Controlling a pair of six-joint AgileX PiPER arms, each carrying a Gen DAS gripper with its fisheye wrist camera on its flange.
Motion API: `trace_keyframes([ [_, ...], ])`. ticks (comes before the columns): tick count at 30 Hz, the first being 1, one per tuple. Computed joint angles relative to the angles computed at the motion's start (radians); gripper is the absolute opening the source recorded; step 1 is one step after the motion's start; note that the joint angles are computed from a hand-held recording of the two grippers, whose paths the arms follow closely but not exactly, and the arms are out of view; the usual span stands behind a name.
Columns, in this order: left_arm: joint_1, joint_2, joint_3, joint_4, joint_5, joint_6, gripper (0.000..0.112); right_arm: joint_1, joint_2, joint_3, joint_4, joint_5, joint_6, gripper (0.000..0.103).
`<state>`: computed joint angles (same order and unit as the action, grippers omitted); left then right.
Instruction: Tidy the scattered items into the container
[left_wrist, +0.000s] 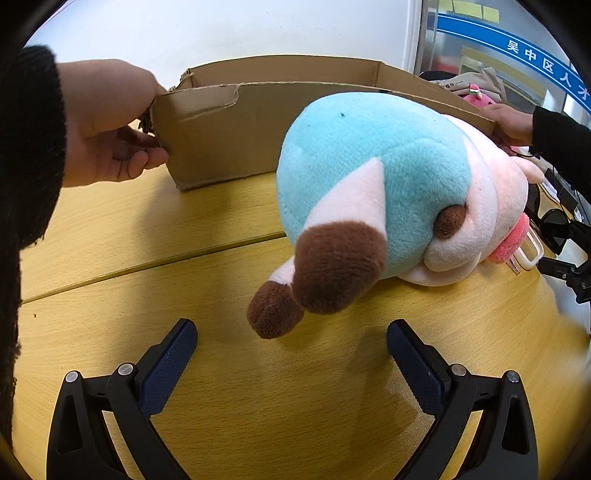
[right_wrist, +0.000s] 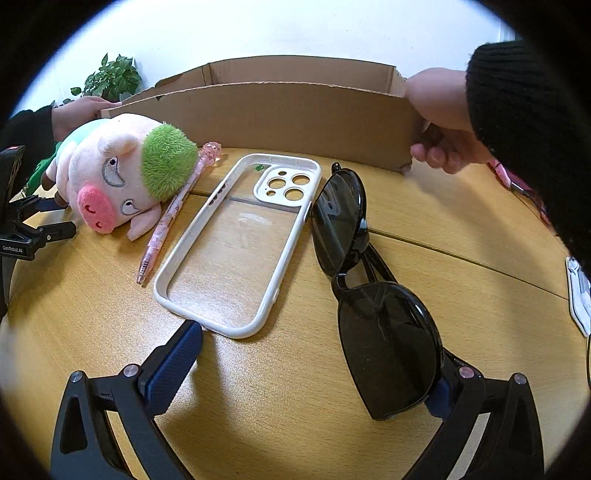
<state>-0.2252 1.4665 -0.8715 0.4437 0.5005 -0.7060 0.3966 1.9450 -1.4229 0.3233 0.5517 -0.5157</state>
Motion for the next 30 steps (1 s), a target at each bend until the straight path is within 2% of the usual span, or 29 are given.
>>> trace_keyframes([
  [5,0.000,0.000,0.000,0.000,0.000,0.000,0.103,-0.002,0.000,0.001,0.009,0.002,-0.011,0.103],
  [8,0.000,0.000,0.000,0.000,0.000,0.000,0.103,-0.018,-0.019,0.034,0.103,0.020,-0.171,0.103],
  [12,0.000,0.000,0.000,0.000,0.000,0.000,0.103,-0.025,-0.036,0.066,0.146,0.023,-0.244,0.103],
  [30,0.000,0.000,-0.001,-0.001,0.000,0.002,0.103,-0.030,-0.038,0.071,0.155,0.024,-0.260,0.103],
])
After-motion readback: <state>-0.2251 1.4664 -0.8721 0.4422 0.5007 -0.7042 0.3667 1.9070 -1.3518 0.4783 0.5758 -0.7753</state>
